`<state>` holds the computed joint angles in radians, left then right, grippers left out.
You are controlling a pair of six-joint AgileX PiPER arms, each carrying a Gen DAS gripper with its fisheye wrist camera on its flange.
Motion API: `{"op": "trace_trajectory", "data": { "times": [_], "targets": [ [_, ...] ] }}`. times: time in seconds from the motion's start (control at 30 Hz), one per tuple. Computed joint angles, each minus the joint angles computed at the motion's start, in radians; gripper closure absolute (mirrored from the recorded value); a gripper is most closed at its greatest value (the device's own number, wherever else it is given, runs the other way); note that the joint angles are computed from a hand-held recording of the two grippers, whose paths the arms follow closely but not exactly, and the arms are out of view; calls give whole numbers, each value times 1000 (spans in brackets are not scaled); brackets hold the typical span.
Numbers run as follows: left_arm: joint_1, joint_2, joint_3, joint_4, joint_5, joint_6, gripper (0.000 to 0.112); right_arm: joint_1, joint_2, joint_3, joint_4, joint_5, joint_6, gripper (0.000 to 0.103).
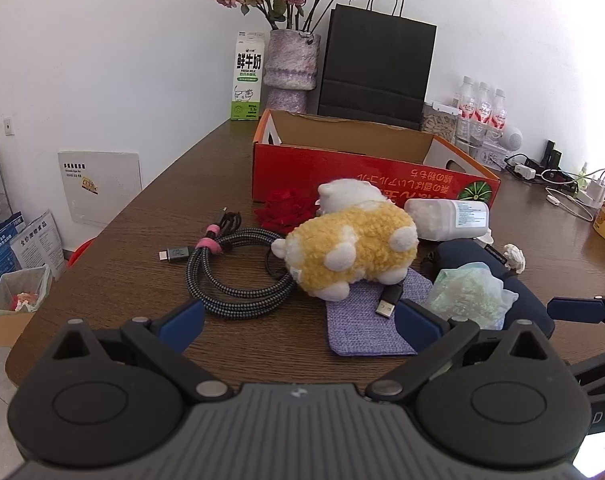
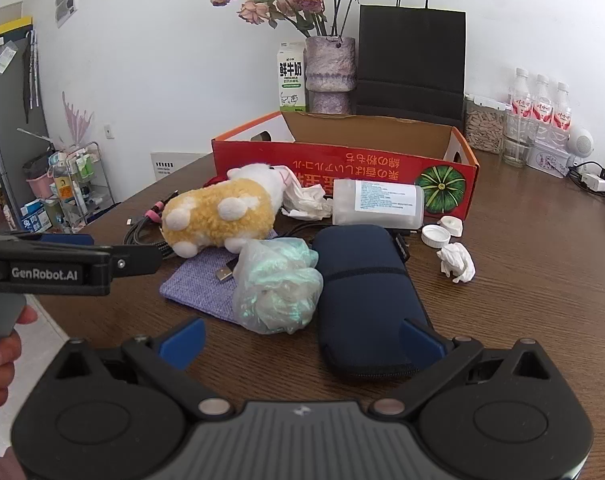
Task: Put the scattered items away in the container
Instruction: 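Grasp the crumpled translucent plastic bag with the right tool while the left tool approaches the black braided cable, then grasp the black braided cable coil with the left tool while the right tool lifts the bag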
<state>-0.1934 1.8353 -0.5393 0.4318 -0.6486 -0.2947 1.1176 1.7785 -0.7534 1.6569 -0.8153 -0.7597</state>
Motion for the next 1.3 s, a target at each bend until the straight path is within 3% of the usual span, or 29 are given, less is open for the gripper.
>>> {"op": "trace_trajectory", "data": {
  "times": [0.5, 0.67, 0.8, 0.87, 0.93, 1.03, 1.3],
  "targets": [
    [-3, 122, -141, -179, 81, 164, 9, -75, 103, -114, -42, 7, -89, 2],
    [-13, 165, -210, -251, 130, 256, 9, -84, 130, -149, -43, 3, -138, 14],
    [2, 191, -258, -166, 154, 208, 9, -93, 136, -153, -65, 23, -125, 23],
    [-2, 203, -274, -160, 157, 213, 9, -95, 138, -155, -73, 16, -115, 35],
    [-10, 210, -284, -175, 158, 232, 9, -107, 125, -138, -106, 32, -74, 54],
    [-10, 220, -296, -160, 156, 238, 9, -120, 113, -119, -142, 43, -23, 60],
    [-10, 229, -335, -118, 179, 260, 9, -129, 94, -101, -165, -2, 26, 62]
  ]
}}
